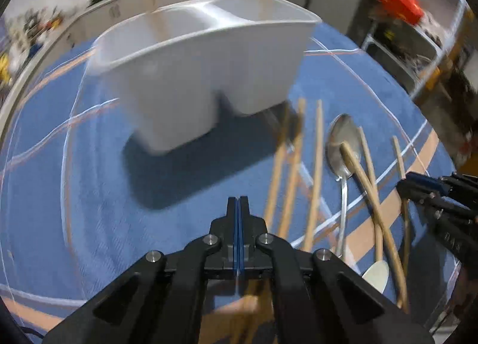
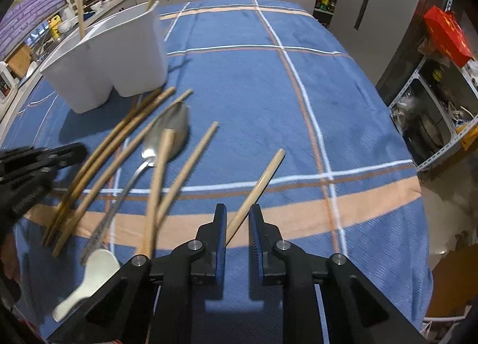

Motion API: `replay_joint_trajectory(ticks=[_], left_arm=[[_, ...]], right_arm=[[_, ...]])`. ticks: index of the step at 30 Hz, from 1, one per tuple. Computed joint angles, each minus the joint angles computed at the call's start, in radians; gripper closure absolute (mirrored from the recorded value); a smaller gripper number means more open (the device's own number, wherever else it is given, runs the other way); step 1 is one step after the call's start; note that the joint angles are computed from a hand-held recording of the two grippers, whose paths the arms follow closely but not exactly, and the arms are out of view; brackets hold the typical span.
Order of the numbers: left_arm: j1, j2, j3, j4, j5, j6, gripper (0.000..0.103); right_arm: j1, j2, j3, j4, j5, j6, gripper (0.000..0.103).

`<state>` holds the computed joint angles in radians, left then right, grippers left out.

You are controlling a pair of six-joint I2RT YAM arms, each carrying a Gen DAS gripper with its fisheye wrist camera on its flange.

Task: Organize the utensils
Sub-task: 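Close the left gripper on a chopstick while the right gripper grasps another chopstick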

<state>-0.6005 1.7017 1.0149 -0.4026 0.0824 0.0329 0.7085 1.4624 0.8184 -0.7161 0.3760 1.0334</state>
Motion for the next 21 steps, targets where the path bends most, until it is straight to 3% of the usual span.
replay_joint_trajectory(ticks=[5, 12, 17, 19, 21], left_arm=[[0.105, -0.089, -0.094, -0.011, 0.101, -0.020, 0.103], [0.122, -0.181, -0.144, -0.006, 0.205, -0.030, 0.102], [0.024, -0.176, -0.093, -0.028, 0.297, -0.128, 0.094], [-0.031, -0.122, -0.044, -0.051, 0.332, -0.191, 0.084], [-0.083, -0.060, 0.002, -0.059, 0.354, -0.262, 0.081]], right_arm=[[-0.010, -0.078, -0.056, -0.056, -0.003, -0.003, 0.087], [-0.031, -0.226, -0.145, -0.123, -0.040, 0.045, 0.084], [0.062, -0.237, -0.148, -0.154, -0.012, 0.119, 0.084], [0.055, -0.242, -0.157, -0.142, -0.012, 0.113, 0.084], [0.068, -0.246, -0.160, -0.143, -0.009, 0.131, 0.084]])
